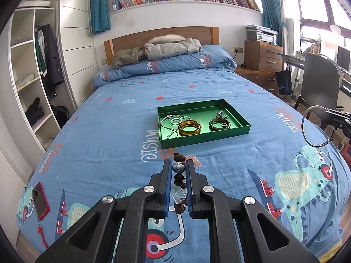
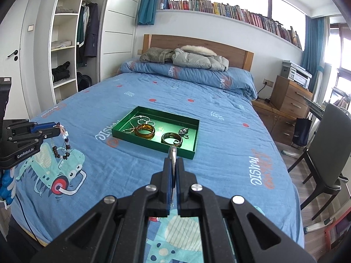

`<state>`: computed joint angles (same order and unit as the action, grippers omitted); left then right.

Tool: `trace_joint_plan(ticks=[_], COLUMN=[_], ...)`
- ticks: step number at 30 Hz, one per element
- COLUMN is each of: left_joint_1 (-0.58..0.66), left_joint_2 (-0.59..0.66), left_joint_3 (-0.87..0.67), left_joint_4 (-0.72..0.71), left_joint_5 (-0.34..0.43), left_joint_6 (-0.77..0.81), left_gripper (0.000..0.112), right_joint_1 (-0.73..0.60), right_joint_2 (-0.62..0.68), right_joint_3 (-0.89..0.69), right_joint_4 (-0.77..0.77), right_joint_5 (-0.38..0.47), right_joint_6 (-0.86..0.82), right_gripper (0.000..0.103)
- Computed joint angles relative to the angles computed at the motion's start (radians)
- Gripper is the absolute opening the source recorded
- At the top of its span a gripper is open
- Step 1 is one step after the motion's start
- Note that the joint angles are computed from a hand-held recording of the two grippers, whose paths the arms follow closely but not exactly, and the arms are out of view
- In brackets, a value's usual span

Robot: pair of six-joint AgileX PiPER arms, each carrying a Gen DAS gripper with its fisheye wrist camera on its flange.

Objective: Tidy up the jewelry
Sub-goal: 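Lift the beaded bracelet and silver bangle and carry them toward the tray, then lower the bracelet and bangle into the green tray and open both tools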

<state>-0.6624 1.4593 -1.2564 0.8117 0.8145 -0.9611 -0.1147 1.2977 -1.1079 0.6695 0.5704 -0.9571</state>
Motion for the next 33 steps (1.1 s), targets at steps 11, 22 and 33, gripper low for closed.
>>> trace_joint_plan(ticks=[11, 22, 33], left_joint_1=[0.036, 0.15, 0.239], left_joint_2=[0.098, 0.346, 0.722], left_joint_3=[-0.104, -0.354, -0.844], left_joint_4=[-0.01, -0.141, -0.278], left_joint_5=[-0.041, -0.099, -0.016], left_joint_6=[0.061, 0.246, 0.471], left_gripper=[0.012, 0.012, 0.012], right_joint_1=[0.041, 0.067, 0.107], right_joint_2=[0.091, 0.359, 0.72], right_joint_3=[-0.08, -0.301, -0.707], right_joint_4=[0.007, 0.011, -0.069], right_joint_5=[-0.045, -0.085, -0.025], right_joint_6=[0.007, 0.038, 0.171], right_gripper=[0.003, 0.003, 0.003])
